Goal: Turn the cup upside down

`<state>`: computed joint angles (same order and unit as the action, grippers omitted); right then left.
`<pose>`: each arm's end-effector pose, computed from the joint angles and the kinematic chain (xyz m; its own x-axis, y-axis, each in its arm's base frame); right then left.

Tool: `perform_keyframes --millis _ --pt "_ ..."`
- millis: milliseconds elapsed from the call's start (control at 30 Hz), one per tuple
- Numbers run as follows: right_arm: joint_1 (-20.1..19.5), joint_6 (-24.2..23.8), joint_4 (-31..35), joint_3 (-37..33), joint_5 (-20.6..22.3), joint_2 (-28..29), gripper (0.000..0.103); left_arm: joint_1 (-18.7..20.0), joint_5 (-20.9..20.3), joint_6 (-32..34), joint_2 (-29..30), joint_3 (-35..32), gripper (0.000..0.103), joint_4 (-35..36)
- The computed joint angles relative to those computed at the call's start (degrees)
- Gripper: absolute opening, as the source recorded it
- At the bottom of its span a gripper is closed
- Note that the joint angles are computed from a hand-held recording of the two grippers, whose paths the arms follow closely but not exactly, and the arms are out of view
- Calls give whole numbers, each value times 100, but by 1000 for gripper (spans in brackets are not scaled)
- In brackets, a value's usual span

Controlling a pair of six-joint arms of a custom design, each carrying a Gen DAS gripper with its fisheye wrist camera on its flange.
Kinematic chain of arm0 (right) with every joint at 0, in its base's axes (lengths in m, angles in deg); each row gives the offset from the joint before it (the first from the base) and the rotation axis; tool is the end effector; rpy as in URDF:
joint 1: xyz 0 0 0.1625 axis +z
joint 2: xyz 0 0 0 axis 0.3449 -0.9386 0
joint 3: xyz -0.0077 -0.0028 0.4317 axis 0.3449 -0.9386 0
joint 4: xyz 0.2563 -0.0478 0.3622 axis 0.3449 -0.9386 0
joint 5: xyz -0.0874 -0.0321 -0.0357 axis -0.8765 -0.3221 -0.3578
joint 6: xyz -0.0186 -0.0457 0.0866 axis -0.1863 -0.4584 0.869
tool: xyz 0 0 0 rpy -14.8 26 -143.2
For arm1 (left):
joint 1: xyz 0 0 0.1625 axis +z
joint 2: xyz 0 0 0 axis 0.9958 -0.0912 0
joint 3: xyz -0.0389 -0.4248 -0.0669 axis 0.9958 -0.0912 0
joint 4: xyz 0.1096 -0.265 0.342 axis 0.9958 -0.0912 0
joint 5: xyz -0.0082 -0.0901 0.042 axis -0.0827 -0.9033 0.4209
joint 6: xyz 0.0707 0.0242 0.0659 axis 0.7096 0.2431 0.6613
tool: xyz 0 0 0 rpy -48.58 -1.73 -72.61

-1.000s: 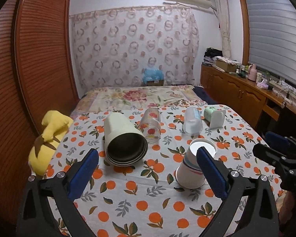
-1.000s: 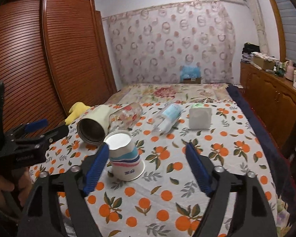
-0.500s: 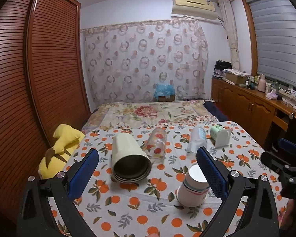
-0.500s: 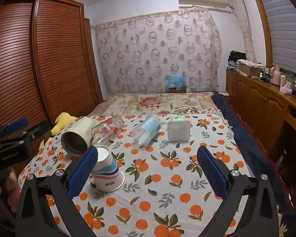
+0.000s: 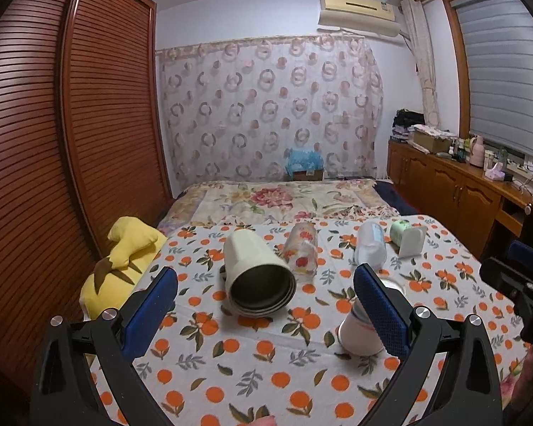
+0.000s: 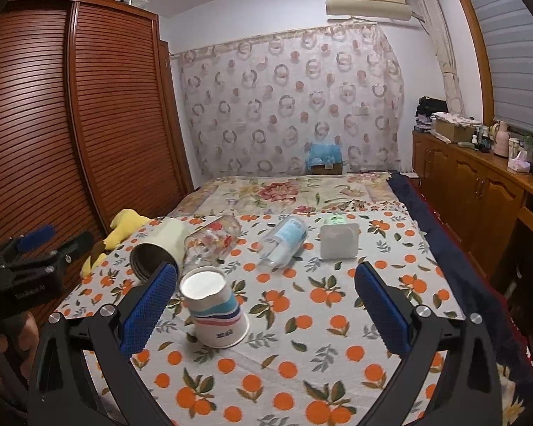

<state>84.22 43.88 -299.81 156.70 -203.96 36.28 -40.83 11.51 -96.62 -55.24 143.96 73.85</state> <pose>0.1786 -0.4456 0.1968 -0.7320 0.4096 0.5444 -0.4448 0.3179 -0.8373 -0.3241 -0.5702 0.0987 -0.5379 0.5509 -0.6382 0.8417 0.3078 -0.4437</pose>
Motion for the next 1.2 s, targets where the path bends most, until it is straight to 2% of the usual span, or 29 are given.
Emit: perform_keyframes --millis 1200 --pt "88 -24 -64 -51 -92 140 101 39 33 -97 -123 254 96 -41"
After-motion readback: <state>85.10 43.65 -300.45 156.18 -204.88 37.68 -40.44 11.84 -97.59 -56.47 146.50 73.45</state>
